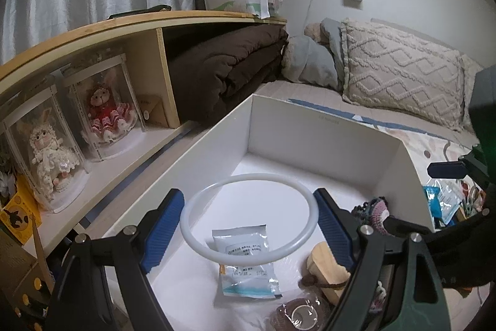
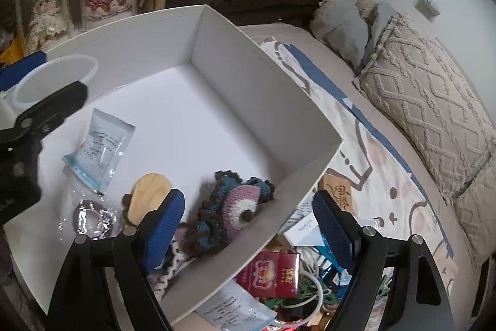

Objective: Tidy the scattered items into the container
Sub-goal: 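Lower the crocheted pouch into the shoebox and open the right tool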

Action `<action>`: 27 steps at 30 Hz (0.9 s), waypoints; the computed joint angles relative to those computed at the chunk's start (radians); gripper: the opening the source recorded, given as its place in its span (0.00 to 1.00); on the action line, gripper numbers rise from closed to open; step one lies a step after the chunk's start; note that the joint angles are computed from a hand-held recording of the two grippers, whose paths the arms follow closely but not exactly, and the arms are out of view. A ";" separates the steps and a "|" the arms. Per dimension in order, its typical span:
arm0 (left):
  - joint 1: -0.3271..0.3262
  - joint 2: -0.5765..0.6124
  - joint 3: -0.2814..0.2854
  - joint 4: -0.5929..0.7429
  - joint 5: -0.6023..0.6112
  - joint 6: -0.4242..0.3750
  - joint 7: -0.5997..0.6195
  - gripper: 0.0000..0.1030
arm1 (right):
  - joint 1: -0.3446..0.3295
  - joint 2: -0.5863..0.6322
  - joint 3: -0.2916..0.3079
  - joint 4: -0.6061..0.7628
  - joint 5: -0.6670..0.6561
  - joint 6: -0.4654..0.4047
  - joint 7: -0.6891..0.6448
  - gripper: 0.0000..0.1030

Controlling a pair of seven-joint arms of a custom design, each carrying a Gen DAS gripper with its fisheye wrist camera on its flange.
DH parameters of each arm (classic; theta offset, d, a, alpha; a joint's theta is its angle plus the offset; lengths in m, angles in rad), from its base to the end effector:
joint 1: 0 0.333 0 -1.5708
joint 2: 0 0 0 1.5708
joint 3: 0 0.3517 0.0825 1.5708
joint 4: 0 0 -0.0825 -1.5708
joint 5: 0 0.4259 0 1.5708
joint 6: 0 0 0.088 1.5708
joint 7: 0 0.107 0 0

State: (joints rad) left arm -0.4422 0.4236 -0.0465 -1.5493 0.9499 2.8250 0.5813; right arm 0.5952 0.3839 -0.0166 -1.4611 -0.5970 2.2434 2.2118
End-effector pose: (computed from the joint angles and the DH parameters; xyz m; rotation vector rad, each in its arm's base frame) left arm 0.6675 -0.3939 0.5064 -1.3952 1.8405 -0.9358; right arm 0.6478 0.4063 0.5328 -2.1365 1.7036 -0.8480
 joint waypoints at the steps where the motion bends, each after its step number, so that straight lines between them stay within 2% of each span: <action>1: 0.001 0.000 -0.004 0.001 -0.007 -0.014 0.012 0.82 | 0.000 0.000 0.003 0.000 0.003 0.003 -0.006 0.82; 6: -0.017 -0.002 0.000 0.009 0.018 -0.073 0.023 0.82 | 0.003 0.002 0.011 -0.001 0.020 0.021 -0.030 0.82; 12: -0.008 0.001 -0.009 0.011 0.020 -0.080 0.020 0.82 | 0.005 -0.002 0.010 -0.009 0.036 0.047 -0.032 0.82; 15: -0.007 0.003 -0.010 0.015 0.018 -0.084 0.015 0.95 | 0.007 -0.003 0.010 -0.010 0.039 0.051 -0.031 0.82; 17: -0.008 -0.001 -0.007 0.011 0.027 -0.073 0.002 0.99 | 0.006 -0.003 0.010 -0.010 0.046 0.052 -0.033 0.82; 27: -0.005 0.000 -0.012 0.012 0.025 -0.080 0.008 0.99 | 0.007 -0.003 0.008 -0.014 0.052 0.056 -0.026 0.82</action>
